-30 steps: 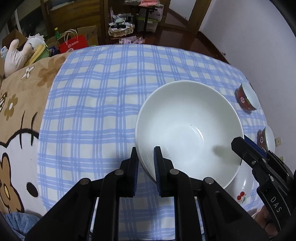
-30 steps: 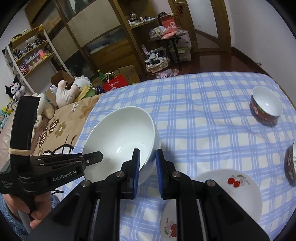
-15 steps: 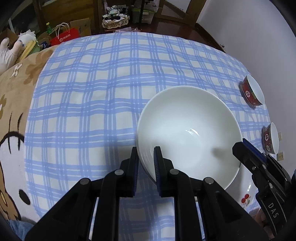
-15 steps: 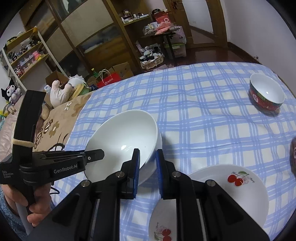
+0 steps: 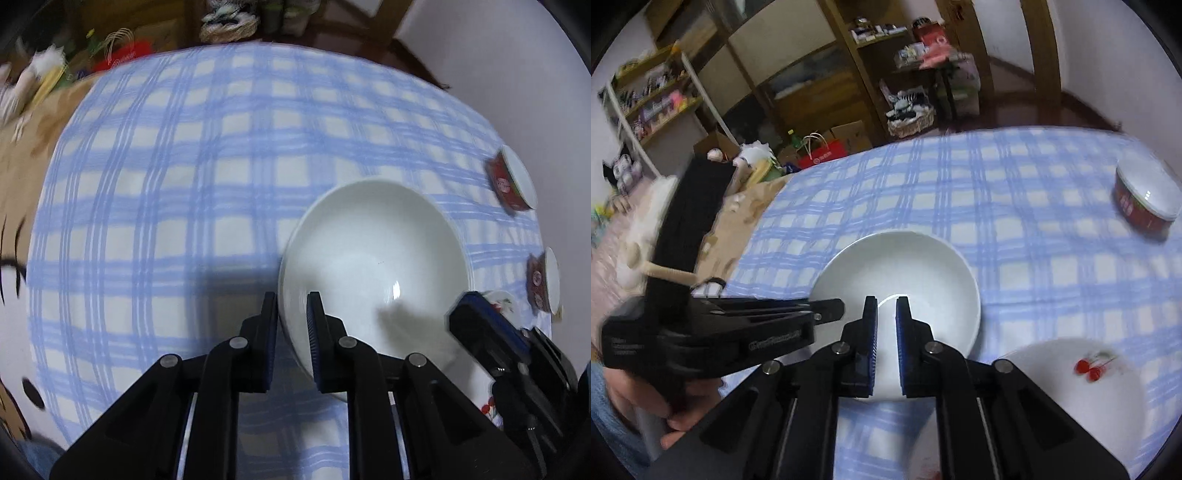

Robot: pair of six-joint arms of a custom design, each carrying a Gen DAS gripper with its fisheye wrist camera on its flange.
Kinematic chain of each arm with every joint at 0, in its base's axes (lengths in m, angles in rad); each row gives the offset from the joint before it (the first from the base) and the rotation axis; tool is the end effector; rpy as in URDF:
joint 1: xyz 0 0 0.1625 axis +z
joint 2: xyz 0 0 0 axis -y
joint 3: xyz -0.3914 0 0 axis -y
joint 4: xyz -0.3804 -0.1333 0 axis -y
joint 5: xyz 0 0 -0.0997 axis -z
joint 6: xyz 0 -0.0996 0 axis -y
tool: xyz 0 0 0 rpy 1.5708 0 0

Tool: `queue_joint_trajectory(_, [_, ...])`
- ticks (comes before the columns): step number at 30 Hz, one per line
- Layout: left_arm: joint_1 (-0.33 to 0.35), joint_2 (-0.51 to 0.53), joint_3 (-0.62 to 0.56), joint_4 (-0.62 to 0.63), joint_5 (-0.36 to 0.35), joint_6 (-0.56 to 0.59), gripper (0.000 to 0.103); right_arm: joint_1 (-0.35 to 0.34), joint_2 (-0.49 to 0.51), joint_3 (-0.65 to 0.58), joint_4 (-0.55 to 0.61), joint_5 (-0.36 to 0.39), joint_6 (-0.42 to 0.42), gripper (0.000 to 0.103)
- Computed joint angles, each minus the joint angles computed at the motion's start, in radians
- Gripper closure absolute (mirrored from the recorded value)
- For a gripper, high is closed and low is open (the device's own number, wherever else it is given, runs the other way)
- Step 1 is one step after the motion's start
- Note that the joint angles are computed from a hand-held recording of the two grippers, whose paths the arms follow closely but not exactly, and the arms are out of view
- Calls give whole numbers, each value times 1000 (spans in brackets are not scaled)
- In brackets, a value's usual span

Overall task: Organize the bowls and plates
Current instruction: 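Lift the white bowl with both tools and carry it toward the plate stack, then lower the white bowl onto the table beside the plates and open both tools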

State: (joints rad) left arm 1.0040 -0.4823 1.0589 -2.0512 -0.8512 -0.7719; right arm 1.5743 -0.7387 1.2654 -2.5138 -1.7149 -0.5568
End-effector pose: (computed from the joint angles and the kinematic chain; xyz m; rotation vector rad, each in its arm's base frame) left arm -0.2390 -0.7460 0.0525 -0.2090 2.4686 -0.4847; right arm 0.1216 -0.7488 0.1850 0.7450 -2.7461 0.5220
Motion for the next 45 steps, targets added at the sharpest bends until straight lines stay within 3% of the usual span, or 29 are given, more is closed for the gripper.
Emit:
queue_joint_trajectory(12, [-37, -36, 54, -60, 42, 40, 87, -14, -20, -13, -43, -20, 40, 93])
queue_joint_trajectory(22, [-104, -95, 156, -233, 94, 138, 83, -6, -61, -5, -70, -57, 34, 92])
queue_joint_trajectory(26, [-117, -93, 140, -219, 101, 143, 81, -2, -81, -7, -72, -85, 27, 92])
queue_joint_trajectory(30, [-139, -59, 78, -143, 152, 146, 77, -1, -99, -15, -85, -122, 11, 92])
queue_joint_trajectory(35, [-158, -4, -12, -95, 144, 179, 64, -6, -129, -18, -109, -151, -4, 71])
queue_joint_trajectory(39, [-180, 69, -112, -102, 143, 248, 52, -21, -150, -29, -123, -190, 10, 68])
queue_joint_trajectory(43, [-193, 151, -233, -109, 108, 309, 45, -43, -172, -32, -162, -203, 26, 45])
queue_joint_trajectory(45, [-200, 204, -311, -97, 95, 341, 36, -52, -171, -41, -189, -240, 13, 39])
